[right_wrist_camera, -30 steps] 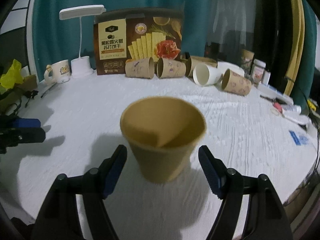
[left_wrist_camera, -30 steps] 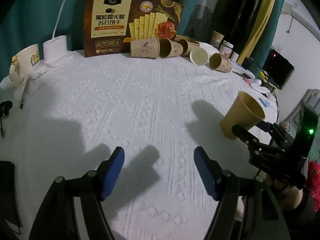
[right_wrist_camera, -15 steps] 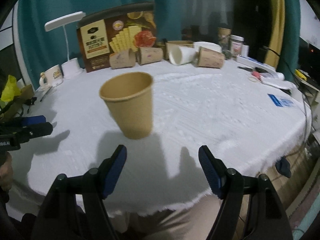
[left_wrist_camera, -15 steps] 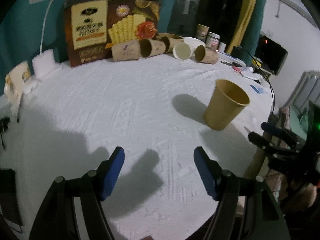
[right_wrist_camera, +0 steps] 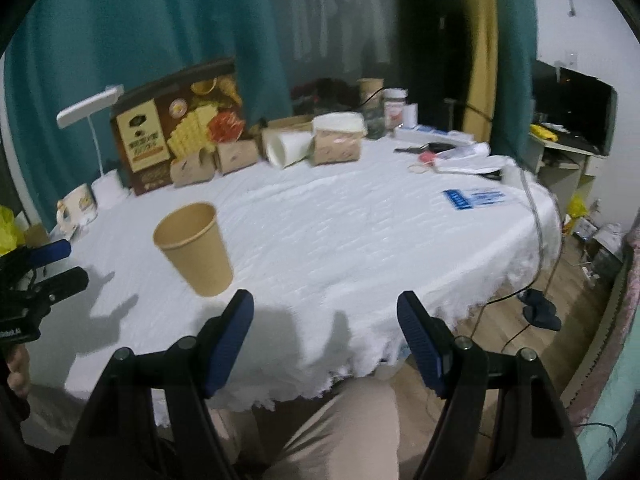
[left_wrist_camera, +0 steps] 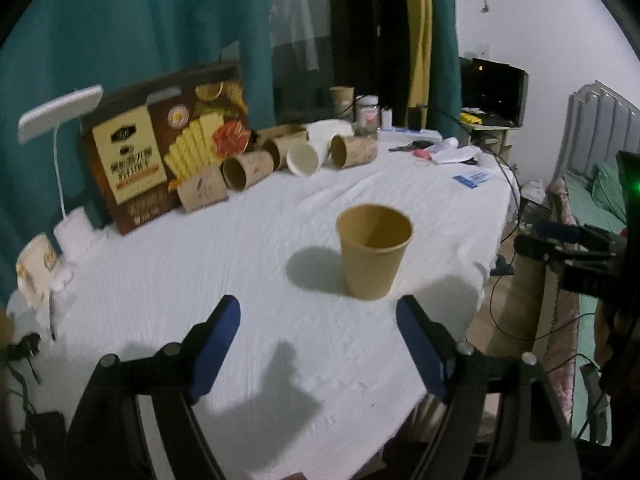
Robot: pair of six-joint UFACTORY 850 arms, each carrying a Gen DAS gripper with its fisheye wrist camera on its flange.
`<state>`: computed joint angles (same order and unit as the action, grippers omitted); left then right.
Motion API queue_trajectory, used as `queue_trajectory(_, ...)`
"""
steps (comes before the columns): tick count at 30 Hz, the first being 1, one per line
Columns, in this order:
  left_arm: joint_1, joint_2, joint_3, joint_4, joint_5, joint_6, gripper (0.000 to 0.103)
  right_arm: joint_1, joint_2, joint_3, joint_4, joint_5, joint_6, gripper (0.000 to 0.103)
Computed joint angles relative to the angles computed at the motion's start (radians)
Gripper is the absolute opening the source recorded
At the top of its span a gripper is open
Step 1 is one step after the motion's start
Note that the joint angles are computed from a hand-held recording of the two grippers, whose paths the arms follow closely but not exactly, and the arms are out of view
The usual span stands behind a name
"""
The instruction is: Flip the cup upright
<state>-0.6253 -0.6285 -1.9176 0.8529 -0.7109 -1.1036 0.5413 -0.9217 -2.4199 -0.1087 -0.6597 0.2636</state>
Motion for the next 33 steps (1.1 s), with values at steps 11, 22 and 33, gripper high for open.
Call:
queue_trajectory(11,-0.053,0.011,-0.021,0.287,-0.044,-0.112,0.081,-0.013,0.139,0.162,-0.125,0.12,0.095,0.074)
queue_trajectory(22,-0.091,0.091,0.077,0.647,-0.108,-0.396,0.082,0.024,0.317,0.379,-0.538,0.347,0.463,0.08)
queue_trajectory(33,-0.079,0.212,0.26,0.798,-0.111,-0.712,0.082,0.064,0.324,0.381,-0.726,0.389,0.631,0.082)
